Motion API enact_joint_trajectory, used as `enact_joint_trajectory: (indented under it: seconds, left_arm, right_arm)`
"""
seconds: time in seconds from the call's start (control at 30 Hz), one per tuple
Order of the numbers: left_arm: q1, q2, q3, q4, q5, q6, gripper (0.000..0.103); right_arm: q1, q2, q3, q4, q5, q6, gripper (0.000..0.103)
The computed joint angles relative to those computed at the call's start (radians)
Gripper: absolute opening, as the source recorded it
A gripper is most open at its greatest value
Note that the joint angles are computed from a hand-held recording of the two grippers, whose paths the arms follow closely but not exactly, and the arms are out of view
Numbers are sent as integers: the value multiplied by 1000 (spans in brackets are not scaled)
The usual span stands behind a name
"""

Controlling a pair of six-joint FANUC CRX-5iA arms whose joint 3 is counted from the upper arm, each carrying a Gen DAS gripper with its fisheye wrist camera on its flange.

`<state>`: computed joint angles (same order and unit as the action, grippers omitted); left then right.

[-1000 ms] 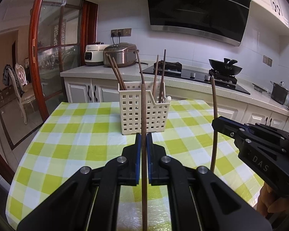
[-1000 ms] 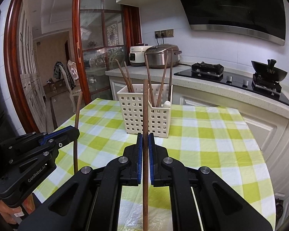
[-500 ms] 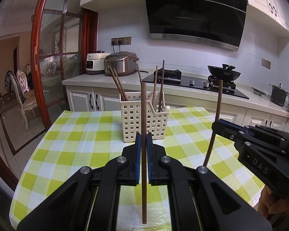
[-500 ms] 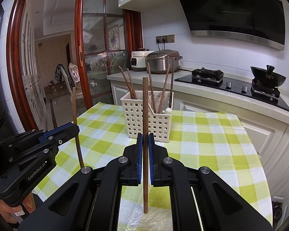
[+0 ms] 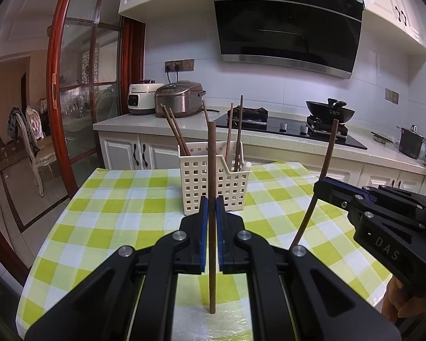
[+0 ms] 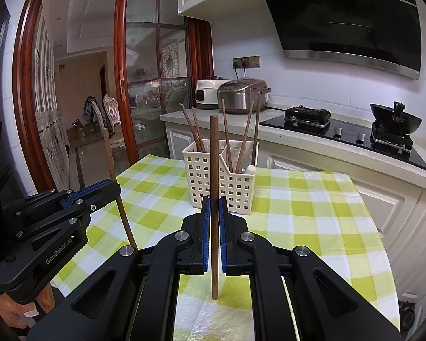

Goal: Organize utensils
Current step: 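Lift both chopsticks upright and carry them toward the white caddy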

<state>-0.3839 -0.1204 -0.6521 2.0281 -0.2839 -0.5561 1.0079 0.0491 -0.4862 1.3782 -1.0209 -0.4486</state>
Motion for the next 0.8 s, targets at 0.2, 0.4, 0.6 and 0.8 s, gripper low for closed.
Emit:
enact_joint_trajectory:
  seconds: [0.2, 0.4, 0.6, 0.8]
  left_arm:
    - [-2, -4, -1, 19, -3, -17, 5]
    - [-9, -3, 5, 53, 1, -48, 5]
    - [-24, -3, 15, 105, 12, -96, 5]
    - [5, 14, 32, 33, -20, -40, 5]
  right_arm:
    - [1, 0, 2, 7, 1, 2, 6]
    - [1, 1, 3, 9, 0, 3, 6]
    - [-3, 1, 9, 18, -3, 8, 6]
    - [-13, -4, 8, 25, 5, 9, 6]
